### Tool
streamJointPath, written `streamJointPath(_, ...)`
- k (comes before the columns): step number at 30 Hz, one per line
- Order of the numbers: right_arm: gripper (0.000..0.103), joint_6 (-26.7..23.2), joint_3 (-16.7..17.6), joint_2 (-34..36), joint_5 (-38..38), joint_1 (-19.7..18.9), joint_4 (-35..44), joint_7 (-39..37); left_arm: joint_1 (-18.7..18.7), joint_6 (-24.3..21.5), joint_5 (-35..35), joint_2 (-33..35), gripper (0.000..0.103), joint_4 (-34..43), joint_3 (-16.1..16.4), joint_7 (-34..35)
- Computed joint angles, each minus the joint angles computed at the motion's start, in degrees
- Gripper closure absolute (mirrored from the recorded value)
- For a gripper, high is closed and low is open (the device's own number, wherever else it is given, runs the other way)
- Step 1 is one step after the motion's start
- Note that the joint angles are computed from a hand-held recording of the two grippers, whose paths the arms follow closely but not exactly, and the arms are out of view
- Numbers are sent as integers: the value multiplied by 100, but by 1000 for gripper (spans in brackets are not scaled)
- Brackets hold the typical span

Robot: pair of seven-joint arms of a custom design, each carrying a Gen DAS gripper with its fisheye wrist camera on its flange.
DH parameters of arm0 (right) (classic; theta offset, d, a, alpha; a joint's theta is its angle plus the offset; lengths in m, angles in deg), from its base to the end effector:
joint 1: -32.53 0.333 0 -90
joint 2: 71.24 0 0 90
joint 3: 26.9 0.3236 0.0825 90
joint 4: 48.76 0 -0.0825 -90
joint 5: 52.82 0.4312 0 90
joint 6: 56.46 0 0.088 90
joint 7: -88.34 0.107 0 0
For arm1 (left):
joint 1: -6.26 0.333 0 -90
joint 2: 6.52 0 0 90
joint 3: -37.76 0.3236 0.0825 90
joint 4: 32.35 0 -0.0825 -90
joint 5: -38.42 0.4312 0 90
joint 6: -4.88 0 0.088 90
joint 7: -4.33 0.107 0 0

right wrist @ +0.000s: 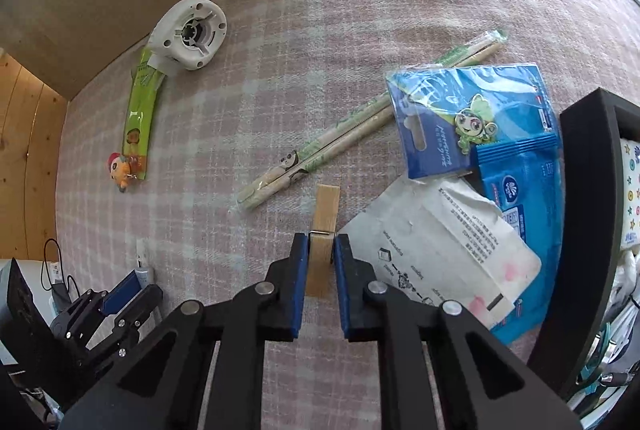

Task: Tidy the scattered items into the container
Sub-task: 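Grasp the grey tube with left tool while right grasps wooden clothespin, then carry grey tube and wooden clothespin to the tray and open both tools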

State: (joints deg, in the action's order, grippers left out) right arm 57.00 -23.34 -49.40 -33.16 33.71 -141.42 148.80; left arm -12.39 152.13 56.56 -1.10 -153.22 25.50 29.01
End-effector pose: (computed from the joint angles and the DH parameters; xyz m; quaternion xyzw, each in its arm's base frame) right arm 0.7074 0.0754 0.3947 -0.8359 0.5226 0.0978 0.1362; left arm 0.5379 -0.3259 0.3910 -0.8073 0.5527 -0.1868 0.0884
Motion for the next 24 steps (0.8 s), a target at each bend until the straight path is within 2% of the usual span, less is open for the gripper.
streamJointPath(5, 90, -78, -30, -424, 414, -198, -362, -340, 47, 65, 3, -332, 80, -227, -50, -151)
streamJointPath(8, 90, -53, -110, -680, 638, -278, -547, -573, 35, -7, 205, -353, 80, -74, -134, -251)
streamJointPath(12, 90, -87, -224, -688, 918, -386, -357, -664, -36, 57, 329, -160, 80, 322, -188, -173)
streamJointPath(17, 90, 43, -387, -941, 1226, -591, -570, -746, -313, 18, 388, 343, 82, 1166, -192, 212)
streamJointPath(19, 90, 25, -510, -989, 1309, -735, -581, -777, -456, 1, 351, 582, 86, 1561, -180, 449)
streamJointPath(24, 90, 60, -789, -990, 1402, -1142, -431, -748, -921, -131, 338, 1365, 86, 2754, -67, 1052)
